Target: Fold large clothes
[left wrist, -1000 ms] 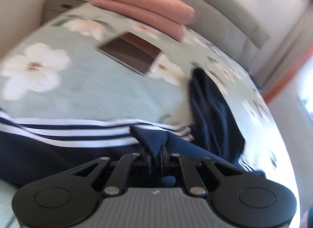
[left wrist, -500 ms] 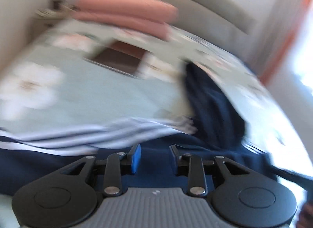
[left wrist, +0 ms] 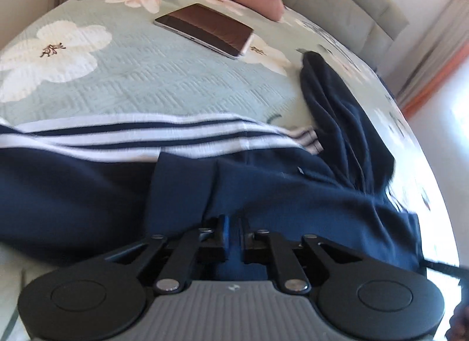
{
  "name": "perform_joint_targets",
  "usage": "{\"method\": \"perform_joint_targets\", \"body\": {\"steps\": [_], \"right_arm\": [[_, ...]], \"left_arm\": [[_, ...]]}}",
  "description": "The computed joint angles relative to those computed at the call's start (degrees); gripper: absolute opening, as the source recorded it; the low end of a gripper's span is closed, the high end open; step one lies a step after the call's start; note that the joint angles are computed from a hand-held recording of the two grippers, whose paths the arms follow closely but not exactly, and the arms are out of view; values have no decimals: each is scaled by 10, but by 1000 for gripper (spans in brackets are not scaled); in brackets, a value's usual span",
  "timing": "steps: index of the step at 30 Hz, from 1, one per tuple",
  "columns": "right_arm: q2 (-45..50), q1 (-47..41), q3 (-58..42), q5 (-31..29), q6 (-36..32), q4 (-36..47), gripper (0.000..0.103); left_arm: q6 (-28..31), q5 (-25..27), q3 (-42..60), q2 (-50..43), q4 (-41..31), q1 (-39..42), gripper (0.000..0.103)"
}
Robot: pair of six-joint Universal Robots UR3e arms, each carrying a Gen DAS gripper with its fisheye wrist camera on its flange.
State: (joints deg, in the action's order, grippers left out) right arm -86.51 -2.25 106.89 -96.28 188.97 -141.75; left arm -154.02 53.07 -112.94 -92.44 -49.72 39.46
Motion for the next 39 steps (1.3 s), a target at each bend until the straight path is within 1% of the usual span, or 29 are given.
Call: {"method": "perform_joint_targets", "body": {"steps": [2,4,5,7,8,9,10,12,14,15,16,17,18,20,22,24,26,27,30,33,34,35,36,39], "right_arm": [[-1,43,-8,21,-8,11,39],[23,87,-14,18,-11,0,36],[40,101,-19,13,-9,-3,36],[61,102,-26,12,11,28,36],[55,89,-11,25,20,21,36],[48,77,-7,39,28,25,36],[49,73,-27,42,32,55,36],[49,82,-67,23,44,118,38],[56,87,-95,21,42,136,38],[54,87,-99,30,38,137,38],[50,90,-105,36,35,143,38],[42,92,-101,39,31,147,38],[45,102,-108,36,32,156,40],[64,119,-129,40,33,175,41],[84,135,-137,39,37,185,42],[96,151,-141,24,41,185,44],[103,163,-156,10,40,199,44],[105,163,-161,8,39,205,44],[109,160,-177,12,40,225,44],[115,163,-189,7,42,237,44],[125,167,-200,2,44,239,44],[137,170,-209,-3,45,238,44],[150,173,-223,-7,46,238,44],[155,179,-229,-16,49,239,44]], "left_arm": [[27,2,-24,44,-40,18,12],[40,-4,-37,74,-68,33,12],[57,-10,-45,98,-97,51,12],[89,-24,-53,136,-159,90,12],[96,-23,-56,153,-176,105,13],[104,-15,-61,171,-184,124,17],[119,-10,-62,187,-200,149,19],[143,-7,-57,207,-232,207,20],[150,-7,-46,207,-248,268,27],[138,-2,-38,195,-240,291,36],[112,6,-32,179,-215,319,47],[86,9,-27,164,-191,340,51],[58,9,-22,146,-164,361,56],[4,6,-14,107,-102,395,57],[-72,7,6,50,-39,421,59],[-140,-5,29,-6,-1,440,60],[-192,-16,55,-61,25,447,60],[-203,-17,72,-86,29,445,60],[-230,6,106,-151,69,418,60],[-258,29,107,-182,149,393,61],[-256,41,93,-177,169,386,57],[-254,62,98,-185,188,371,46],[-242,86,105,-192,199,355,7],[-225,105,94,-181,231,335,7]]}}
